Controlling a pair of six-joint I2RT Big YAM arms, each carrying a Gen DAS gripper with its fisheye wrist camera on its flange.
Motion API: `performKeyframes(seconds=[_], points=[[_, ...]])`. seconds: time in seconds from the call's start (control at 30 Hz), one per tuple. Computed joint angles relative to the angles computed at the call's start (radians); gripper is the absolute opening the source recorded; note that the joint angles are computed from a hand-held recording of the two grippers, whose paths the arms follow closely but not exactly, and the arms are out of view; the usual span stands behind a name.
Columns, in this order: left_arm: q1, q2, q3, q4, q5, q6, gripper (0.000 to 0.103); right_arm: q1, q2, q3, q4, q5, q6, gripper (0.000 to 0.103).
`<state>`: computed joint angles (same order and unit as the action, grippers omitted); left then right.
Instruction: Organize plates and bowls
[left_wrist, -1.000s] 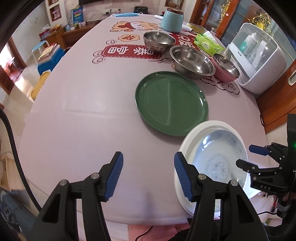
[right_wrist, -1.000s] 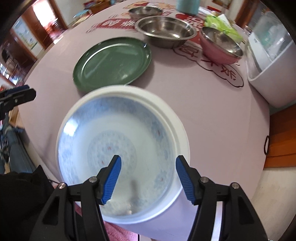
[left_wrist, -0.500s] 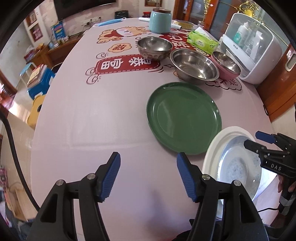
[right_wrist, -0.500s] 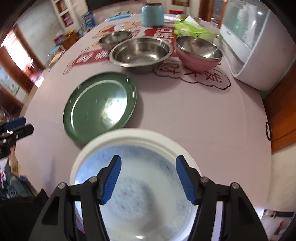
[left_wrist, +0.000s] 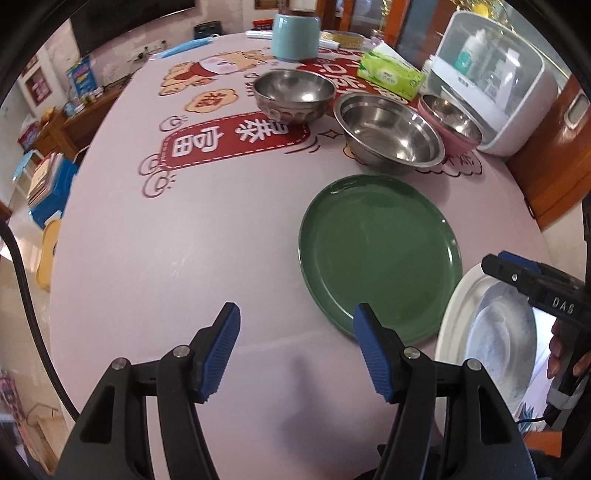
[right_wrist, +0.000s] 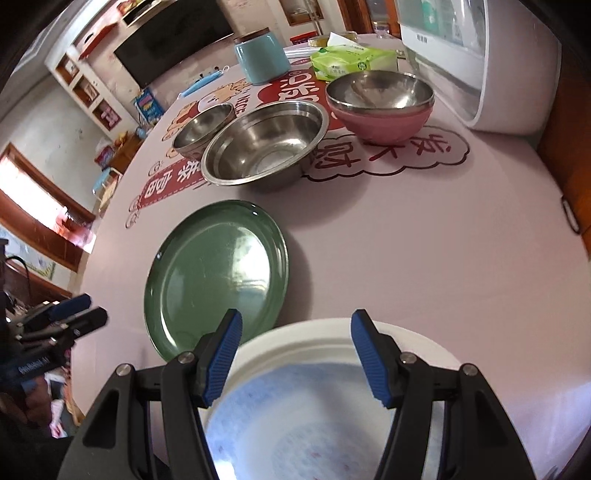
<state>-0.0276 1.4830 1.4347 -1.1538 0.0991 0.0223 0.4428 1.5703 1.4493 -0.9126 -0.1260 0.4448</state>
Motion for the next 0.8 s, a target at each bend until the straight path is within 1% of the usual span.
performKeyframes(seconds=[0.1,0.3,0.57,0.67,0.73,0.8], points=[[0.008,0.039,0.014,-0.004,0.046,0.005,0.063,-0.002,0.02,0.0,0.029,-0.027,0.017,0.062],[0.012,0.089,0.019,0.027,0.109,0.031,0.063,0.004,0.05,0.005,0.07,-0.028,0.023,0.062],[0.019,0.132,0.031,0.05,0.192,0.025,0.063,-0.002,0.057,-0.019,0.139,-0.052,0.033,0.061],[0.02,0.144,0.035,0.056,0.206,0.021,0.058,-0.002,0.062,-0.019,0.147,-0.054,0.035,0.061],[0.019,0.15,0.037,0.057,0.211,0.02,0.057,-0.003,0.065,-0.02,0.155,-0.063,0.034,0.061],[0.019,0.159,0.041,0.053,0.218,0.018,0.054,-0.003,0.069,-0.021,0.16,-0.069,0.035,0.058]])
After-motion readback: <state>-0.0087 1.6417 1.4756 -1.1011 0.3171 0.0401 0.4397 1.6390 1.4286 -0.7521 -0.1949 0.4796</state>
